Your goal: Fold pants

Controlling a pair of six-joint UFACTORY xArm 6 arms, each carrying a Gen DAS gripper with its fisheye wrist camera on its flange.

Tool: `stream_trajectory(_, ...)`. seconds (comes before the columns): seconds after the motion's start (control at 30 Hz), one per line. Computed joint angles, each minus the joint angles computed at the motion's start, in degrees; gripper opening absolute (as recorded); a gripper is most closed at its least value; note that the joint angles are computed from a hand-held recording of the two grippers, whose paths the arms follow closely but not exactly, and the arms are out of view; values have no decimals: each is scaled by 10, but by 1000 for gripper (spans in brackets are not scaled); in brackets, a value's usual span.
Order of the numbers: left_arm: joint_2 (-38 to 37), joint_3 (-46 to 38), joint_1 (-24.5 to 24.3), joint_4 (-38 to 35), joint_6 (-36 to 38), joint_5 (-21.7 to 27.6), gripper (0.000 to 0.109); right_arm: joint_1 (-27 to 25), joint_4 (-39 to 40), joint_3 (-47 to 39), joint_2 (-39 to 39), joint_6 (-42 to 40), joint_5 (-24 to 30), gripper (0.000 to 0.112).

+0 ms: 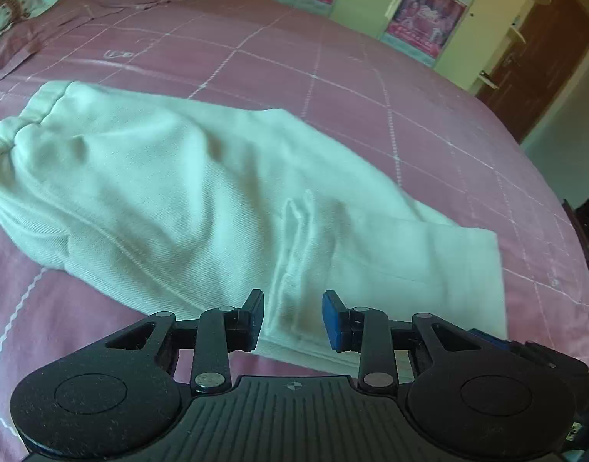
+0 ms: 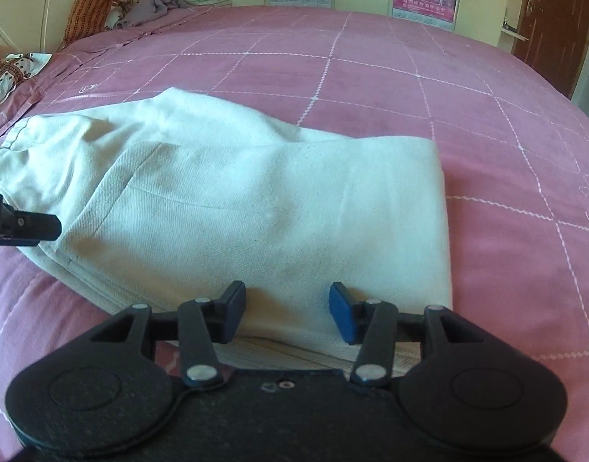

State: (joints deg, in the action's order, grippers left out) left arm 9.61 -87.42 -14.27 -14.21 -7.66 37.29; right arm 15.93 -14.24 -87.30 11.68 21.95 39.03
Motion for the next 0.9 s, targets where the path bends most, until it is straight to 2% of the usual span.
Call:
stream_trajectory(0.07,6,-12,-8,-28,27,0,33,0,1,1,-2,3,1,49)
stream_trajectory(0.17,24,-32,-20,-17,27,5,33,3,1,0,-5,12,6,49)
stream_trajectory(0.27,60,-64,-28,65,7,40,32,4,-7,-8,-5,28,-9,47)
stream_trajectory(0.33,64,-52,-28,105,-9,29,32,6,-45,-30,8,61,-18,49)
stream_trajectory(0.53,68,-58,-19,67,10,33,32,10,-51,-144,92,62,5,50)
stream_trajectory(0.67,60,-54,-9,37,13,39,33,18,-32,-213,158,25,75,52)
stream_trajectory(0.73,53,-54,4,14,10,54,33,24,-60,-197,150,30,66,52)
stream_trajectory(0.8,43,-46,17,1,14,60,33,24,-46,-202,146,28,76,51)
stream_trajectory(0.9,18,-15,36,9,12,47,33,29,-53,-146,104,68,15,56)
